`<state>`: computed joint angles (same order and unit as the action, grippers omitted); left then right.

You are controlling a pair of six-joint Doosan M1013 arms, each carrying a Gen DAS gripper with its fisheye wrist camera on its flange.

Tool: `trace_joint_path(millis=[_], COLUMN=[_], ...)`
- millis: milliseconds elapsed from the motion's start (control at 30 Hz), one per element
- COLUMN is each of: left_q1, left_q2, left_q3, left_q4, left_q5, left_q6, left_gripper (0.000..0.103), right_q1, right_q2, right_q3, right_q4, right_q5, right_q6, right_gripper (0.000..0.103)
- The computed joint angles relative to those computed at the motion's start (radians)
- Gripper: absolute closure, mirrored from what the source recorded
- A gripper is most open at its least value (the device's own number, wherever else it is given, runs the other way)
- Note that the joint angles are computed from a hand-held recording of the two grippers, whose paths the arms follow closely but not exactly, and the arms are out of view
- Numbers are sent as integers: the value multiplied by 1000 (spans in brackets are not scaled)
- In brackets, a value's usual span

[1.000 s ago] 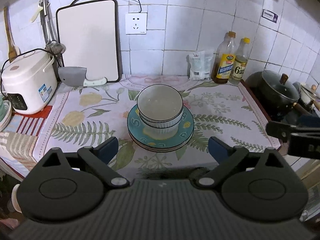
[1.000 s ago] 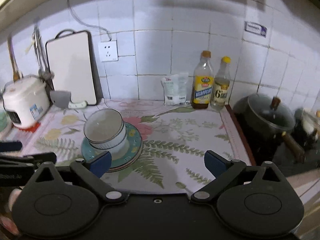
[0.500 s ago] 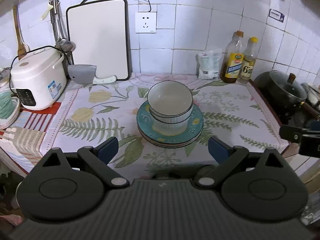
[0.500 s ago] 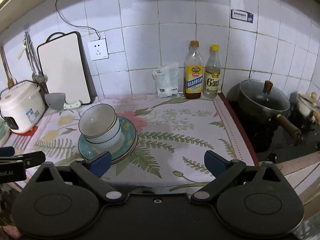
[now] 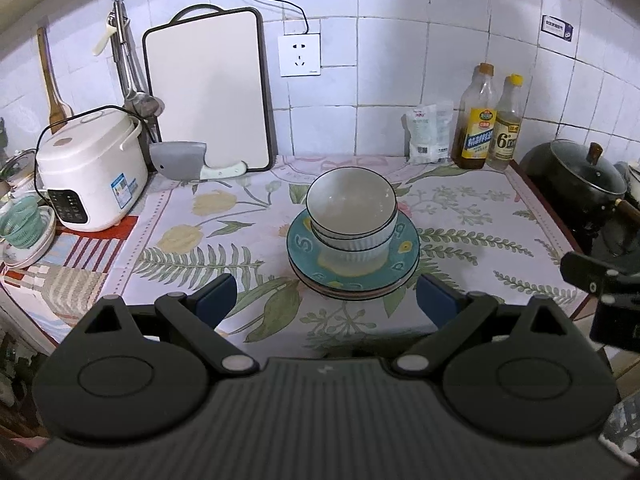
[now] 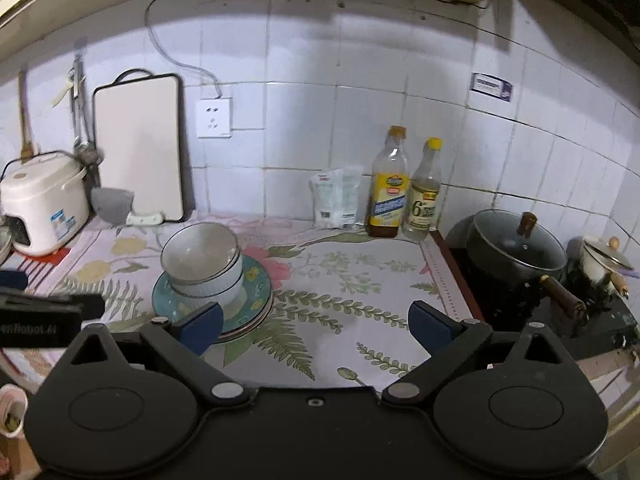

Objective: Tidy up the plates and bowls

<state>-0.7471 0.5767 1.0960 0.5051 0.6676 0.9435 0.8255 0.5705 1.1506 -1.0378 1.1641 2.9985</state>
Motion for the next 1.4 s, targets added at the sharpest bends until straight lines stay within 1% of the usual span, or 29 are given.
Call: trace_joint_path(millis=[67,233,467,633,800,1067,1300,1400], left_q1=[-4,-7,-8,-4,0,-2,-5,-6], left_q2=[2,-3,4,-4,-10,-16,-27,-27], left_q3=[-1,14,1,11,14,27,53,56], left_q4=[21,40,36,0,-58,-44,2,6], left_q5=[10,2,23,-1,-14,-34,-68,-70], left_q6=[-16,-44,-20,-4,64,41,-8,-11], left_gripper=[6,6,6,6,6,6,6,6], right_q1=[0,2,2,-1,5,11,12,12], right_q2=[-1,0,2,5,7,9,6,7], right_q3=[2,1,1,1,3,1,7,6], right_q4=[2,2,-6,0,-31,-50,-55,-53], right_q5=[-9,1,17,12,19,24,23,23], right_q6=[1,2,15,12,19,14,35,35], right_gripper=[3,3,3,3,3,3,3,3])
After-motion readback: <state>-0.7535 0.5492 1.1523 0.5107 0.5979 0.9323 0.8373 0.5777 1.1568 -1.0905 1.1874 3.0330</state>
